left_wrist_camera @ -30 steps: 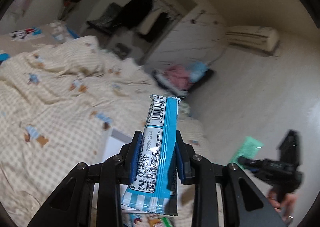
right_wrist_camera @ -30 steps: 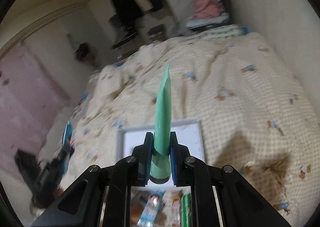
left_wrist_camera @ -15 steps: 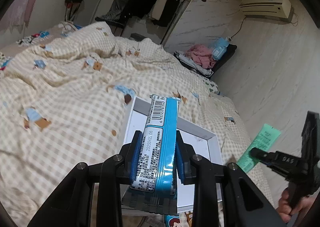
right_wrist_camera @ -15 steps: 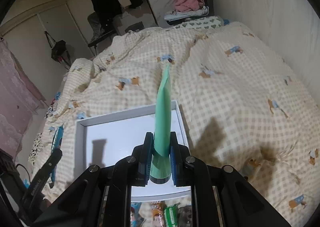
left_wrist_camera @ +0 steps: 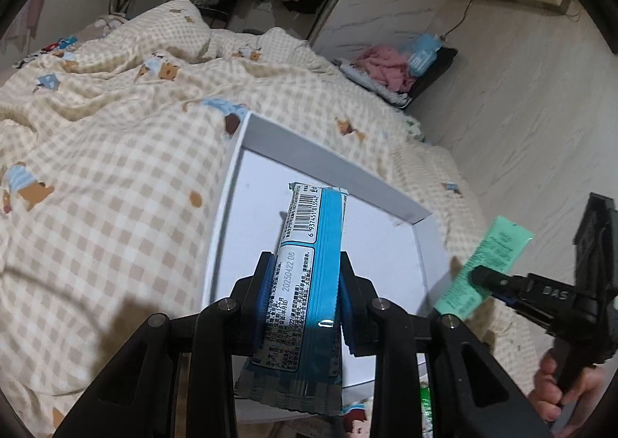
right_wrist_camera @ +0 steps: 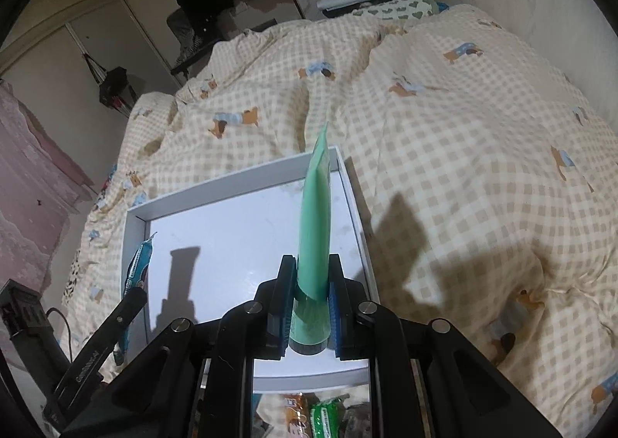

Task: Organize objects
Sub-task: 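Carry the snack packet and green tube over the white tray with both grippers, then lower the snack packet into the tray with the left gripper while the right lowers the tube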

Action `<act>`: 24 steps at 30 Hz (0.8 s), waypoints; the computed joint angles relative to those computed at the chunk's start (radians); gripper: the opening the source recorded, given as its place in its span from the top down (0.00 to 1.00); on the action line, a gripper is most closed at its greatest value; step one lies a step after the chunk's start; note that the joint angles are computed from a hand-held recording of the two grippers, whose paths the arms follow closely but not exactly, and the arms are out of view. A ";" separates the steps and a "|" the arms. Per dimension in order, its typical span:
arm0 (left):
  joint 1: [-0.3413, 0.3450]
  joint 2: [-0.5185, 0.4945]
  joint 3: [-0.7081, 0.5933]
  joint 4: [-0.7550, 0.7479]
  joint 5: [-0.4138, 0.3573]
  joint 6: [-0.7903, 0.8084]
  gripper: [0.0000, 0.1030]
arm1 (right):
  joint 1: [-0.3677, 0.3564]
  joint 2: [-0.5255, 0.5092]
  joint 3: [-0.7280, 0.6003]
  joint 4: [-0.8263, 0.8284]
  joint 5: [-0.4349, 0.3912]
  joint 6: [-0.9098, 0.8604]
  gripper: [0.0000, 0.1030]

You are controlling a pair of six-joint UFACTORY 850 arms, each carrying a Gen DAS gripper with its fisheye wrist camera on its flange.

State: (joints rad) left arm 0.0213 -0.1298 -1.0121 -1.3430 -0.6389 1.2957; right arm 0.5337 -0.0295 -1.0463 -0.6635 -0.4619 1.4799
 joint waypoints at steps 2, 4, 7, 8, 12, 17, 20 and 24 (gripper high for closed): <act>-0.010 0.007 0.005 0.013 0.034 0.000 0.68 | 0.001 0.003 0.000 0.008 -0.013 -0.020 0.84; -0.019 0.008 0.006 0.034 0.055 -0.014 0.68 | 0.001 0.003 -0.005 0.024 -0.021 -0.047 0.84; -0.019 0.002 0.003 0.051 0.054 -0.030 0.68 | 0.000 0.000 -0.013 0.064 -0.028 -0.107 0.84; -0.018 0.000 0.002 0.051 0.052 -0.030 0.68 | 0.002 -0.003 -0.017 0.072 -0.037 -0.122 0.84; -0.020 0.000 0.000 0.062 0.062 -0.027 0.68 | 0.007 -0.016 -0.031 0.085 -0.073 -0.152 0.84; -0.034 0.006 0.005 0.085 0.098 -0.021 0.68 | 0.004 -0.013 -0.027 0.113 -0.069 -0.190 0.84; -0.044 0.006 0.003 0.110 0.121 -0.033 0.68 | 0.000 -0.018 -0.031 0.142 -0.072 -0.221 0.84; -0.047 0.002 -0.004 0.159 0.126 -0.085 0.68 | 0.010 -0.008 -0.031 0.125 -0.073 -0.214 0.84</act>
State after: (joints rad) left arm -0.0256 -0.1276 -1.0161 -1.1841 -0.5124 1.2105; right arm 0.5432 -0.0377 -1.0775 -0.5383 -0.5352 1.2664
